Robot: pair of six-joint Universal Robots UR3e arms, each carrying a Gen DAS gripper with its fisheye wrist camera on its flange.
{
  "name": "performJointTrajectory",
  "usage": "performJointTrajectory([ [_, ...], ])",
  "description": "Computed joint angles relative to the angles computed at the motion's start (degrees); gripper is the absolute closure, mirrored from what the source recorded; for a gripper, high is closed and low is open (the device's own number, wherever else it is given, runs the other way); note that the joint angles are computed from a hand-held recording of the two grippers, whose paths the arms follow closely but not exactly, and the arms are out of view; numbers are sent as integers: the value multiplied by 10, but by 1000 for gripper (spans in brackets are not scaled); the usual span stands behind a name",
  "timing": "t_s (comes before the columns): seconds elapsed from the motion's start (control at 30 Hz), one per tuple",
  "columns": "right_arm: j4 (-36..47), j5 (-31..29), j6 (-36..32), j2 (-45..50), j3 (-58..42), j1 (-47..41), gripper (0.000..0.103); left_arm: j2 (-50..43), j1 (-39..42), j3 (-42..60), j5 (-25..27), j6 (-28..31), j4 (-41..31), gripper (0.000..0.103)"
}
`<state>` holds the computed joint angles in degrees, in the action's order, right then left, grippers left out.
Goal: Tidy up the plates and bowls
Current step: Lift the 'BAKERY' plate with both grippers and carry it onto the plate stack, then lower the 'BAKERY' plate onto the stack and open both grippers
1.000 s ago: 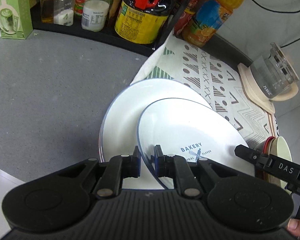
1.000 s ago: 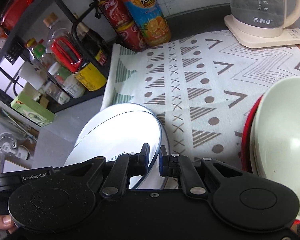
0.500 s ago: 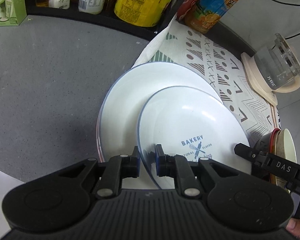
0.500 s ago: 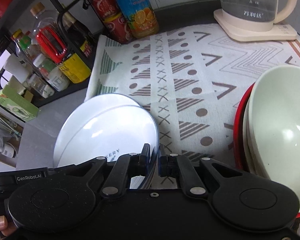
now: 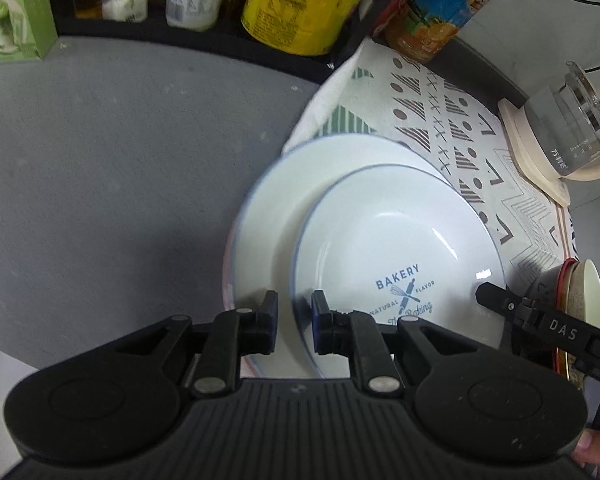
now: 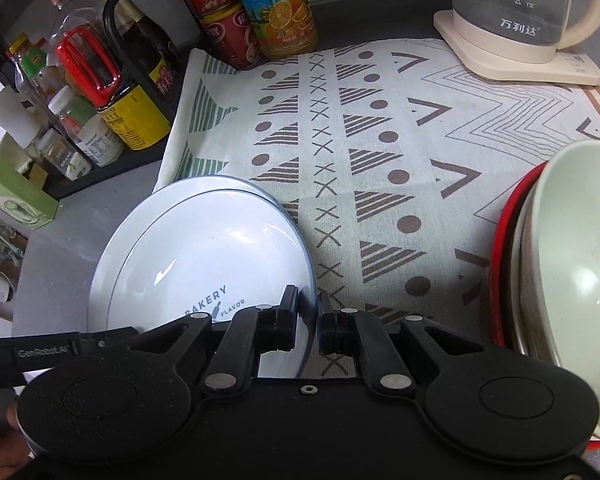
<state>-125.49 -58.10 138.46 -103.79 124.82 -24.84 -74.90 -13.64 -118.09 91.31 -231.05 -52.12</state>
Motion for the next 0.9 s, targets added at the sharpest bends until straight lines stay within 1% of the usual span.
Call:
performJointTrajectory([
  [0.03,-3,0,2,1,1,1,94,8,0,8,7,3,-15,89],
  [0.1,-16,-2,6,1,6,5,94,29,2,13,22,10,-31,84],
  [0.17,-26,-6,9,1,10,10,93,37,1,18,39,8,-41,66],
  [0.23,-37,-10,12,0,15,14,93,30,-3,16,59,8,-32,58],
  [0.27,-42,-13,12,-1,17,17,92,22,-3,14,64,10,-29,58],
  [0.33,-58,-22,18,3,19,27,91,4,7,13,57,18,-27,58],
  [0.37,-67,-30,24,8,19,34,88,1,14,5,50,23,-17,58],
  [0.47,-75,-36,33,21,18,40,83,-1,20,-11,46,35,8,58],
  [0.57,-88,-41,36,25,19,47,82,-3,21,-12,46,44,11,58],
  [0.67,-91,-42,39,32,14,52,82,10,33,-27,32,43,16,58],
  [0.83,-85,-40,34,34,13,51,80,17,35,-23,32,47,1,61],
  [0.9,-75,-39,33,35,9,50,77,13,28,-14,43,45,-9,62],
])
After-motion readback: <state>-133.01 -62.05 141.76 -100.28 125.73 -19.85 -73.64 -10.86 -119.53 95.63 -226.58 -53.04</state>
